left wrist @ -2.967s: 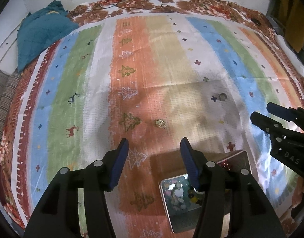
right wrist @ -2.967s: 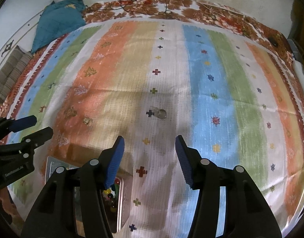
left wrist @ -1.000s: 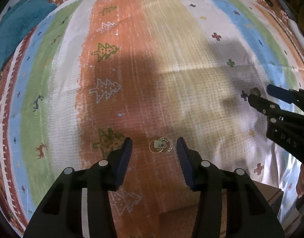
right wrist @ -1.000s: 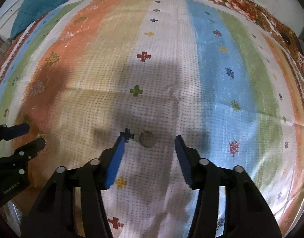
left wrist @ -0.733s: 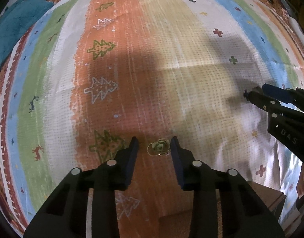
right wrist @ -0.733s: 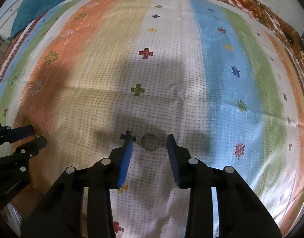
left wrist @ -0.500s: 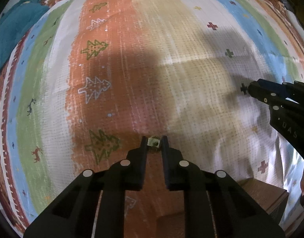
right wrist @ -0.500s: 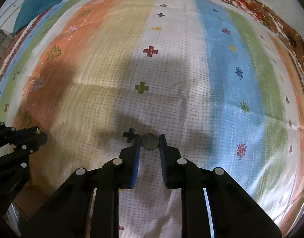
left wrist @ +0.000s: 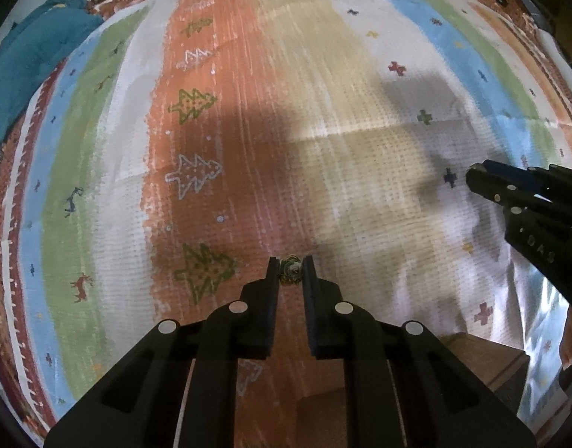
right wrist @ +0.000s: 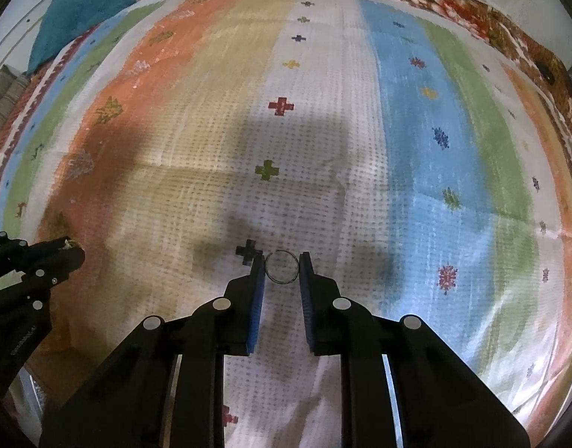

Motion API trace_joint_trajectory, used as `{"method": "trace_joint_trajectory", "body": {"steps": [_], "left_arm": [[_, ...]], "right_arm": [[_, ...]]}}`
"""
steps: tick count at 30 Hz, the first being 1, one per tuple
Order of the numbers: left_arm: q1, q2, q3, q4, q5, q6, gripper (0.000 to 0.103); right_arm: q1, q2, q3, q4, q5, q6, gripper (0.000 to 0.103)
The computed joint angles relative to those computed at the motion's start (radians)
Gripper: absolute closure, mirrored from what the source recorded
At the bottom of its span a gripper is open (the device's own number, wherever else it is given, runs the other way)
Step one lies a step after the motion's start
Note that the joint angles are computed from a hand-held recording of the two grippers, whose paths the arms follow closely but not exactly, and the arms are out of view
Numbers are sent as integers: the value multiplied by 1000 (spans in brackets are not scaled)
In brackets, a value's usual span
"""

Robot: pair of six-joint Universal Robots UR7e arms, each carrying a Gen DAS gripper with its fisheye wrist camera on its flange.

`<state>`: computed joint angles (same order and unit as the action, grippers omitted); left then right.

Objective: Organize jewelry
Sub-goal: 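Grasp the gold ring with the left tool while the right grasps the silver ring, then carry the gold ring with the left tool while the right carries the silver ring to the tin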

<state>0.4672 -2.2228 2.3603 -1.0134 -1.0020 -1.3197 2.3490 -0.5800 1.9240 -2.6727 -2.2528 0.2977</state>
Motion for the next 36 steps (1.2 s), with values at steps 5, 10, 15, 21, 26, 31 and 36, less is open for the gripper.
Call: {"method": "trace_joint_trajectory", "body": {"steps": [5, 10, 15, 21, 26, 31, 36], "left_arm": [[-71, -12, -15, 70, -18, -56, 91], [-142, -17, -22, 105, -50, -120, 91], [-168, -21, -41, 126, -42, -138, 91], [-264, -24, -69, 186, -66, -207, 91], [-331, -47, -89, 228, -87, -266, 91], [-377, -66, -90, 256, -120, -308, 91], [-455, -57, -112, 314, -137, -361, 91]], "right_arm": [[20, -20, 12, 3, -2, 10, 84], [44, -46, 30, -8, -7, 20, 84], [63, -60, 38, -7, -3, 29, 84], [88, -80, 48, -2, 3, 46, 84], [115, -102, 59, 3, -2, 52, 84], [136, -120, 72, 4, 4, 64, 84], [151, -138, 86, -9, 19, 74, 84]]}}
